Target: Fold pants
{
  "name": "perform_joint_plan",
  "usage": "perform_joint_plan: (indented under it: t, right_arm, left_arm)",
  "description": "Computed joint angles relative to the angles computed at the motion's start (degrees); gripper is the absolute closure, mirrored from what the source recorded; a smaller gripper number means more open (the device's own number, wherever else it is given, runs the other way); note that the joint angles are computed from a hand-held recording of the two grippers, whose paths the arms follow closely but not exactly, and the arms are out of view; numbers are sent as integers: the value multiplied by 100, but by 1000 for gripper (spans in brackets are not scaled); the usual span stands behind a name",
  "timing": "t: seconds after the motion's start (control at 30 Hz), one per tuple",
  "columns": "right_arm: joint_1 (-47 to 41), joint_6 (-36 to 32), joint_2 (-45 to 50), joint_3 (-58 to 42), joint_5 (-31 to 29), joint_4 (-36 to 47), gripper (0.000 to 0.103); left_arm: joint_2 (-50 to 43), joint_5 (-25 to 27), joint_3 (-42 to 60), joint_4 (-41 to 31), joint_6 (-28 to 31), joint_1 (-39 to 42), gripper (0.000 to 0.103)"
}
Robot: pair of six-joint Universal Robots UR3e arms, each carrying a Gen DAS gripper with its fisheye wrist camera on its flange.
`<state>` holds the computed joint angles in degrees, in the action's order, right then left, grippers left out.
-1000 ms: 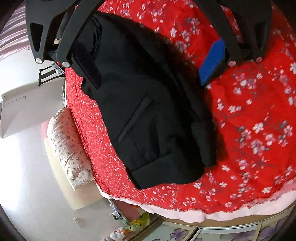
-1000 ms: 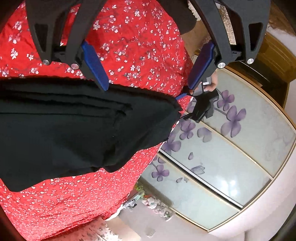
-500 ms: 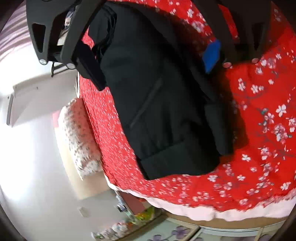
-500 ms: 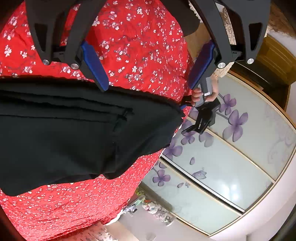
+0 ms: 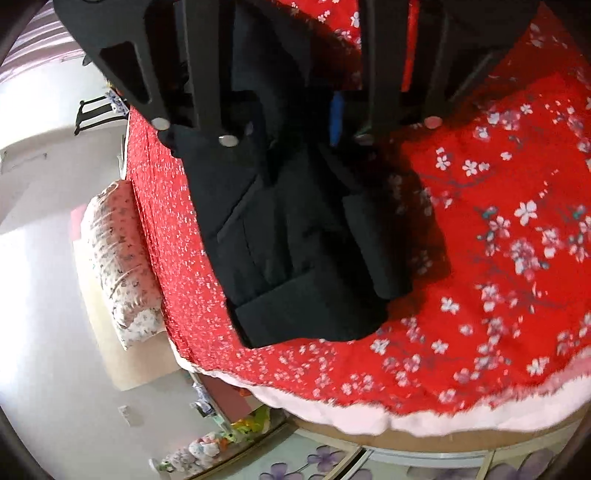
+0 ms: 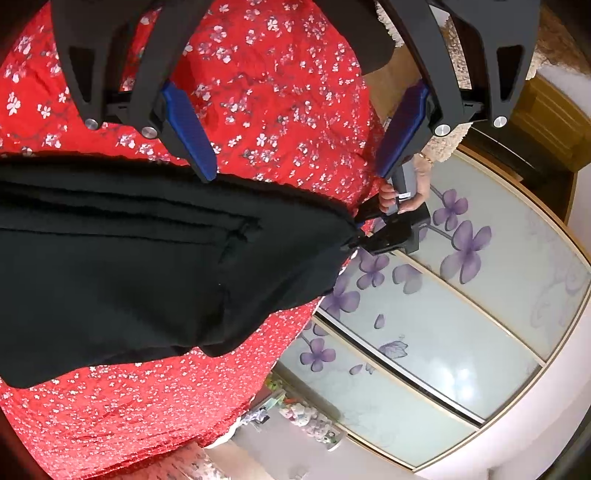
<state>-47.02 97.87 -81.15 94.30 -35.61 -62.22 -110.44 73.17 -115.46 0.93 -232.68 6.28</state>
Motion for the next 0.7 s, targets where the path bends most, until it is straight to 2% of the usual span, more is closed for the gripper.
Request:
perform_joint_plan:
  t: [0.13, 0.33, 0.57, 0.7]
  right_arm:
    - [-88, -222, -6, -133, 50, 341, 14]
    - [-329, -642, 70, -459, 128, 1041, 14]
    - [-664, -1084, 207, -888, 273, 1815, 14]
    - [-871, -1269, 261, -1085, 374, 2189, 14]
  left_arm:
    - [234, 791, 523, -645, 393, -497, 89]
    - [192, 2006, 1906, -1676, 1007, -1446, 91]
    - [-439, 2820, 3791, -2407, 1711, -2451, 92]
    - [-1128, 3131, 5393, -3100, 2215, -3086, 92]
